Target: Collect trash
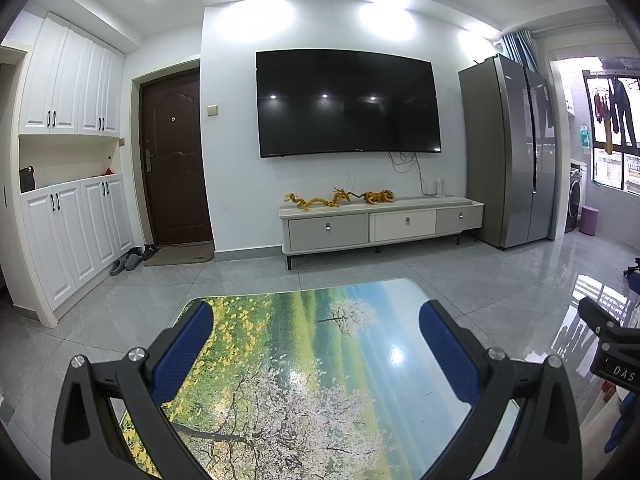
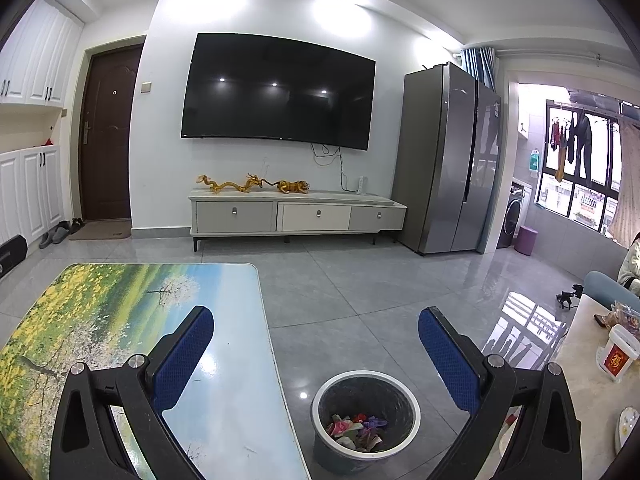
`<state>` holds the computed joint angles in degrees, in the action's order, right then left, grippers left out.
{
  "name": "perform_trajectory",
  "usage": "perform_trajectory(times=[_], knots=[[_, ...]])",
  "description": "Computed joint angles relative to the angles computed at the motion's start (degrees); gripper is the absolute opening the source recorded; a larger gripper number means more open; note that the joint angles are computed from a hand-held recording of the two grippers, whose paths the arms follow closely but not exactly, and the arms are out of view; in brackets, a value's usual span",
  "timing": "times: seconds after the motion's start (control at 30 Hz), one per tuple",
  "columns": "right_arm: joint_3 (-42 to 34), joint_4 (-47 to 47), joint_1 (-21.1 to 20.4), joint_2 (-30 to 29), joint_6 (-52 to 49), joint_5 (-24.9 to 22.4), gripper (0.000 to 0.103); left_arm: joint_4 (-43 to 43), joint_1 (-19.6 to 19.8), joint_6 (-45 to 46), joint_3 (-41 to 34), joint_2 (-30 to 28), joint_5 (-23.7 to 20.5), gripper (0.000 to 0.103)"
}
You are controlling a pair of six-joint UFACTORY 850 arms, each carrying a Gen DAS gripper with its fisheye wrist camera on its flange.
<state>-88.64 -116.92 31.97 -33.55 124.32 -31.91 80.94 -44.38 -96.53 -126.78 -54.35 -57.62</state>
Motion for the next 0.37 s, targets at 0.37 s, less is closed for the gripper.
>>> perform_trajectory(times=[0.37], knots=[[0.2,-0.2,-0.2,0.1,1.0,-0.4,0.103,-1.7,0.3,1.5,-0.5,-0.4,0.2,0.103]])
